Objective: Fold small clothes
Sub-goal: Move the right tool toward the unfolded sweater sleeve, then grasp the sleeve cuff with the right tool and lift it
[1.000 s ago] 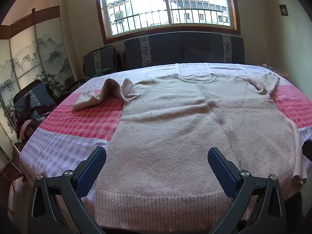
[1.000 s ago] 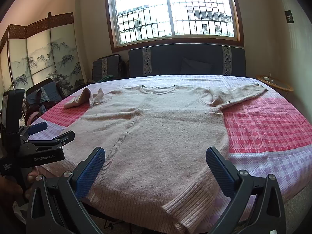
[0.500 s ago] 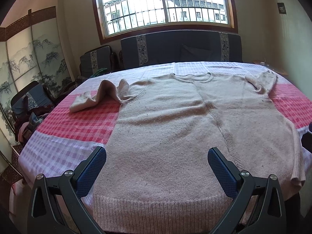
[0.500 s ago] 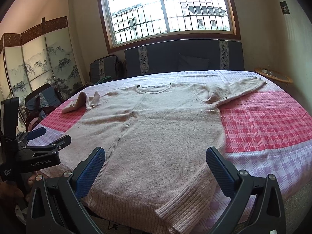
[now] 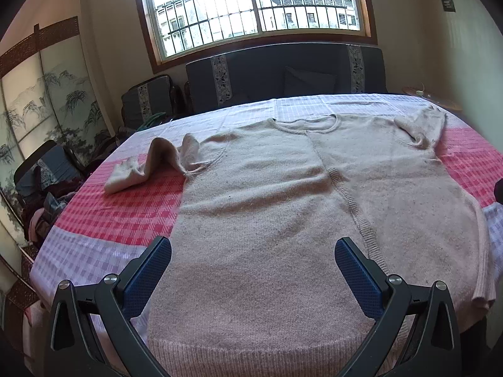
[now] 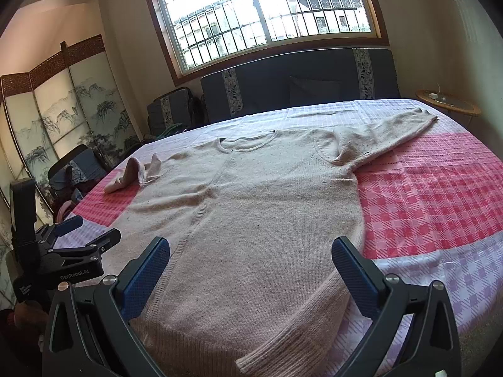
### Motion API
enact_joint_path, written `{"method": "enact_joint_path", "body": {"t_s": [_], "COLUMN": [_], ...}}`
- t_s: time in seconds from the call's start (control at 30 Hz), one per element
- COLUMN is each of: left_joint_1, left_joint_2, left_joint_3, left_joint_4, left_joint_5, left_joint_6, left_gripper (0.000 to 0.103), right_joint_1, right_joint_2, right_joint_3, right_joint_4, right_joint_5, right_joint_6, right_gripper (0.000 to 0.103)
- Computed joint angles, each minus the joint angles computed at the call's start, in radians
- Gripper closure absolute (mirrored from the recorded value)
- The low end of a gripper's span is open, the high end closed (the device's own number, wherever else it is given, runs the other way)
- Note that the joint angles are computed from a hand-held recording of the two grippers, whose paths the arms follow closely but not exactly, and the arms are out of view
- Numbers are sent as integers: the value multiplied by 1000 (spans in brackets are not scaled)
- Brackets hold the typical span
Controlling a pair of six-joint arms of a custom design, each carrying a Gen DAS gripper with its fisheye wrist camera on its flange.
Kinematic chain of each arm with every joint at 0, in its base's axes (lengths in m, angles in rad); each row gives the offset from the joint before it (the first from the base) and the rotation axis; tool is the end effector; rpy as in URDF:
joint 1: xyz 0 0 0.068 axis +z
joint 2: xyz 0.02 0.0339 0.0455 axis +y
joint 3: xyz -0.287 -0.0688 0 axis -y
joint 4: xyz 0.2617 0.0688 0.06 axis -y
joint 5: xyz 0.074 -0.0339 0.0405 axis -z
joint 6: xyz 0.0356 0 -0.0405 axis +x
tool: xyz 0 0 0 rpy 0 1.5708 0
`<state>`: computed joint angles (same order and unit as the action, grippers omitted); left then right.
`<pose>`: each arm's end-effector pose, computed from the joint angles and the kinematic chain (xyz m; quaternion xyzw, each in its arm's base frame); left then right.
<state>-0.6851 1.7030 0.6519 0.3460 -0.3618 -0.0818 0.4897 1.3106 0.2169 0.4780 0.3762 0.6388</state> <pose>0.2570 -0.1937 0.1311 0.1932 0.8751 -0.0029 0.4437 0.1889 0.0859 0.1241 0.1507 0.8636 0.1011 0.4703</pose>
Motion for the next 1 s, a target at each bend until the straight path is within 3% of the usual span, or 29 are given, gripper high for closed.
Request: {"method": "enact_joint_path", "body": {"t_s": [0.13, 0.27, 0.4, 0.5, 0.73, 0.8, 1.0], "left_joint_1": [2, 8, 7, 6, 8, 15, 28], "left_joint_2": [26, 70, 115, 142, 222, 243, 288], "left_joint_3": [38, 90, 146, 187, 305, 340, 416], "left_joint_4": [-12, -52, -92, -122, -220, -255, -336], "left_joint_5": [11, 39, 56, 71, 83, 95, 92], "left_joint_6": [15, 13, 12, 7, -16, -33, -66], "left_gripper": [0, 0, 0, 0, 0, 0, 0], "right_joint_1": [-293, -692, -1002, -1149, -1266, -1275, -1276], "right_joint_2": [-40, 91, 328, 519, 806, 879, 1077], "right_joint_3": [-43, -21, 149, 333, 777, 906, 1260], "right_joint_4": [88, 214, 218, 193, -34, -121, -349], "right_joint_5": [-249, -584, -841, -1007, -1059, -1048, -996], "right_joint_6": [-67, -118, -137, -79, -19, -23, -55], "right_gripper": [1, 9, 29, 33, 42, 50, 51]}}
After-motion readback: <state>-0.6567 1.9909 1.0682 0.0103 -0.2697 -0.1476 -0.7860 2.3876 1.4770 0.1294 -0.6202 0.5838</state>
